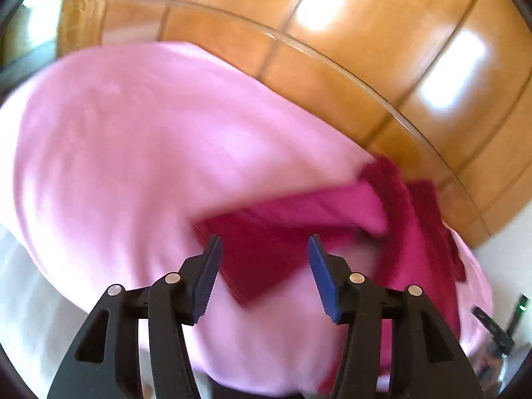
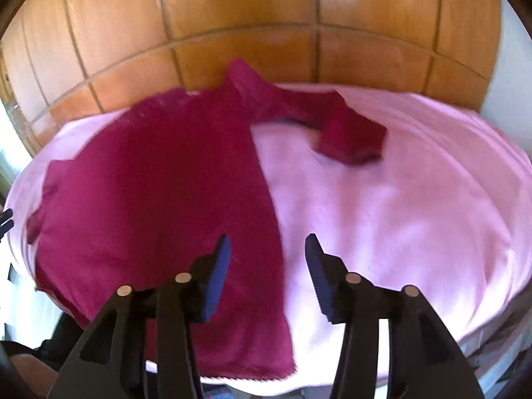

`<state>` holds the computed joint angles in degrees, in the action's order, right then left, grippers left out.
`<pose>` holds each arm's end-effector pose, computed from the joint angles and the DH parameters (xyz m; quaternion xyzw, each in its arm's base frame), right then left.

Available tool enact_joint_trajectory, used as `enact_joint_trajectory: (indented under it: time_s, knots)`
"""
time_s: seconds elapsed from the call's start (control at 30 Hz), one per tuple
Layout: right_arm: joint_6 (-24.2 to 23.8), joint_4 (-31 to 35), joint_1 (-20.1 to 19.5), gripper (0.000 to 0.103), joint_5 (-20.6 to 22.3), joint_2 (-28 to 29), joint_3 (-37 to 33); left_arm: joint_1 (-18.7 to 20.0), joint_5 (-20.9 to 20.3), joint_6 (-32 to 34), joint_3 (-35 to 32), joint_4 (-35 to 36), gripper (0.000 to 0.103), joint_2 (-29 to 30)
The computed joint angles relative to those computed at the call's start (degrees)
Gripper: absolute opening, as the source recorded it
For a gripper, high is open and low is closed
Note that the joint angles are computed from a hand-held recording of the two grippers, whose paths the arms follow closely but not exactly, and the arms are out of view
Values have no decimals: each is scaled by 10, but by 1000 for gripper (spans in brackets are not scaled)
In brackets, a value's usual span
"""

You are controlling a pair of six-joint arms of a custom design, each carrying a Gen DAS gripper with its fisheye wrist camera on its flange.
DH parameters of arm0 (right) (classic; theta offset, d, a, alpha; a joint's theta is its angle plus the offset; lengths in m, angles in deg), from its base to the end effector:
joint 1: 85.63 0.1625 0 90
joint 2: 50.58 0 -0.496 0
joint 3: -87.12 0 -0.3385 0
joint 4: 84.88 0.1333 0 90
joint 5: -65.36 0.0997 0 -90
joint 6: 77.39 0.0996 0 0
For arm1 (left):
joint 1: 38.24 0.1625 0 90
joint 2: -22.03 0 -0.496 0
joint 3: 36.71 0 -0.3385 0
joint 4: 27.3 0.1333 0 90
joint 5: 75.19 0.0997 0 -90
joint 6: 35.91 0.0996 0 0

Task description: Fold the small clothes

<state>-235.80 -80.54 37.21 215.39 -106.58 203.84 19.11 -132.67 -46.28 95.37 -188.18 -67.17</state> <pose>0.2420 -0.2883 0.1913 -0.0246 -0.8520 0.3896 0.3488 -0.0490 -0.4228 0.4008 0.1135 0.9270 -0.3157 0.1676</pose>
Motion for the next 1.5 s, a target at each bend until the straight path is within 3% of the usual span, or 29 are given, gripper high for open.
enact_joint_trajectory:
  time_s: [0.1,0.2,0.33,0.37,0.4,0.43,0.57,0.77,0.93,1.27,1.4,1.47,1.5]
  knots:
    - [-51,-17,-1,54,-41,23,-34,10,15,63,-24,47,53,15]
    - [-88,-31,-14,56,-91,47,-66,33,22,102,-42,65,66,41]
    - [-115,-28,-20,57,-138,88,-109,71,-32,89,-66,74,65,78]
    - [-118,-25,-23,58,-150,94,-118,73,-36,97,-66,72,56,87]
    - [-122,-25,-27,59,-163,101,-123,67,-22,117,-60,70,21,95]
    - [-128,-18,-28,59,-171,111,-134,61,-15,127,-56,70,6,100]
    - [-149,7,-37,59,-204,145,-174,47,21,133,-56,18,5,91]
    - [-181,37,-41,59,-256,183,-216,53,111,181,-138,-53,5,105]
    - [-197,80,-43,57,-301,231,-271,49,188,260,-226,-122,5,150]
    - [-210,129,-45,54,-357,301,-361,65,270,347,-404,-174,5,265]
    - [-208,124,-47,55,-363,309,-372,85,289,272,-414,-96,6,286]
    - [-206,111,-52,55,-376,301,-359,94,262,200,-389,-32,14,268]
    - [-204,106,-56,55,-385,296,-351,97,241,178,-372,-20,23,258]
